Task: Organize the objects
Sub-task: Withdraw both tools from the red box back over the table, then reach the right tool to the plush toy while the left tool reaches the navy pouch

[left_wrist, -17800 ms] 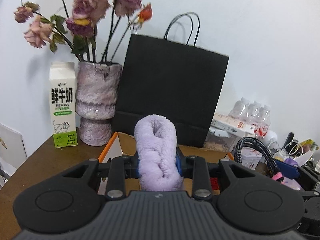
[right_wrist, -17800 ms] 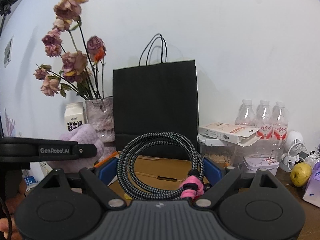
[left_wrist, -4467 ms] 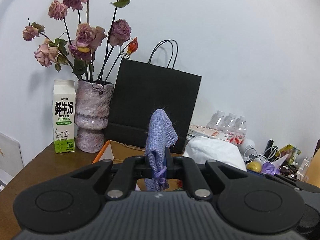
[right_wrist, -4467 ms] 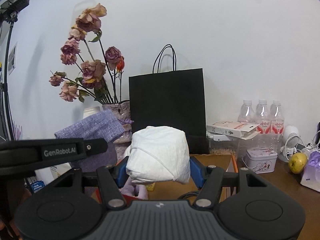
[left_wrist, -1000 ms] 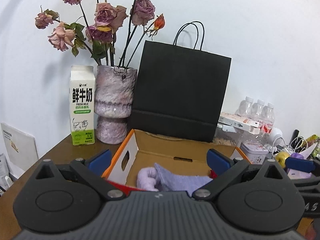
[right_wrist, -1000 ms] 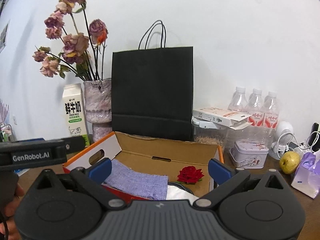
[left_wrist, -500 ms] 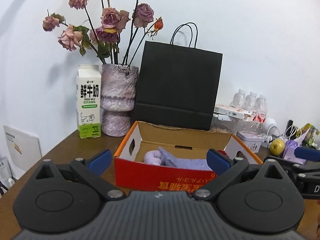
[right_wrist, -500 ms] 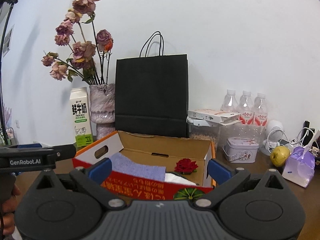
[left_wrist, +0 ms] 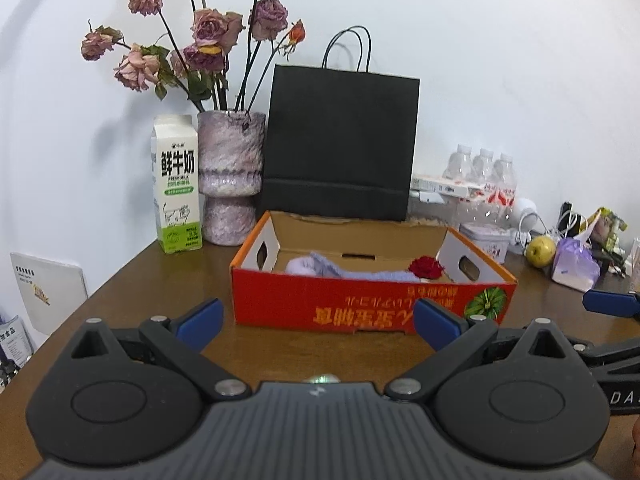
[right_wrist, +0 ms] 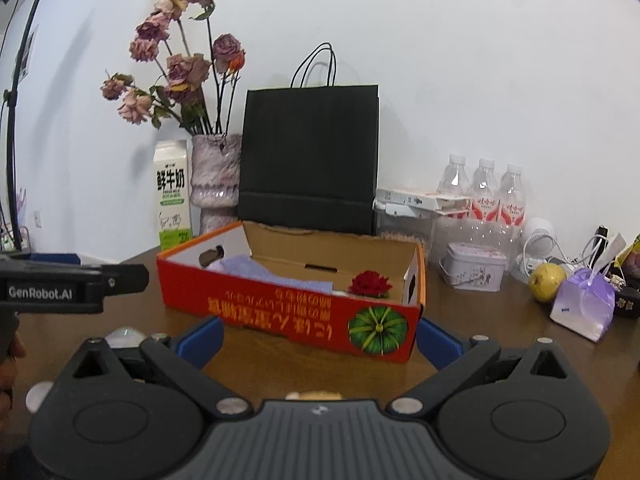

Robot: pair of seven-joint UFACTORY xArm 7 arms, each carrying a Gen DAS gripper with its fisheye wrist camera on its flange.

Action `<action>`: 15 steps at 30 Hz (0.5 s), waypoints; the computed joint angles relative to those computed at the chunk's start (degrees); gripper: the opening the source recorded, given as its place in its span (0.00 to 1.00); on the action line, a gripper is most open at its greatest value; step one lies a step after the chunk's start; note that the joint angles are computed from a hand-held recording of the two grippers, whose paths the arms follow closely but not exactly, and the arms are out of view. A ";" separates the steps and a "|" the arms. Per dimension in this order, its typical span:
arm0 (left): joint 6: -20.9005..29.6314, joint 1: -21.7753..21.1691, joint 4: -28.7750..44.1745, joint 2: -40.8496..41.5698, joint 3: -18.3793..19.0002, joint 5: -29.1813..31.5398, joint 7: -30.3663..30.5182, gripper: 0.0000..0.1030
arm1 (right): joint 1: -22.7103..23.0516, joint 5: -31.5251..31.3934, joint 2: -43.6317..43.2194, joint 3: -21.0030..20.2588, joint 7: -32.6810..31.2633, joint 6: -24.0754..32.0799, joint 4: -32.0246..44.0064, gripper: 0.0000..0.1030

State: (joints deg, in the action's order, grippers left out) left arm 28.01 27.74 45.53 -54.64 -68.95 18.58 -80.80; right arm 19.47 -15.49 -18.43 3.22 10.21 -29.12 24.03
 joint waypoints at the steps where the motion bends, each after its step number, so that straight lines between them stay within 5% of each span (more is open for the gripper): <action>1: 0.38 -0.62 -0.13 0.31 0.07 -0.25 0.20 1.00 | -0.10 0.05 -0.60 0.16 -0.14 0.13 -0.69 1.00; 15: 5.01 -11.04 -2.53 7.60 -0.07 -0.47 -0.94 1.00 | 2.62 -1.33 -10.65 -3.61 0.11 3.27 -11.68 1.00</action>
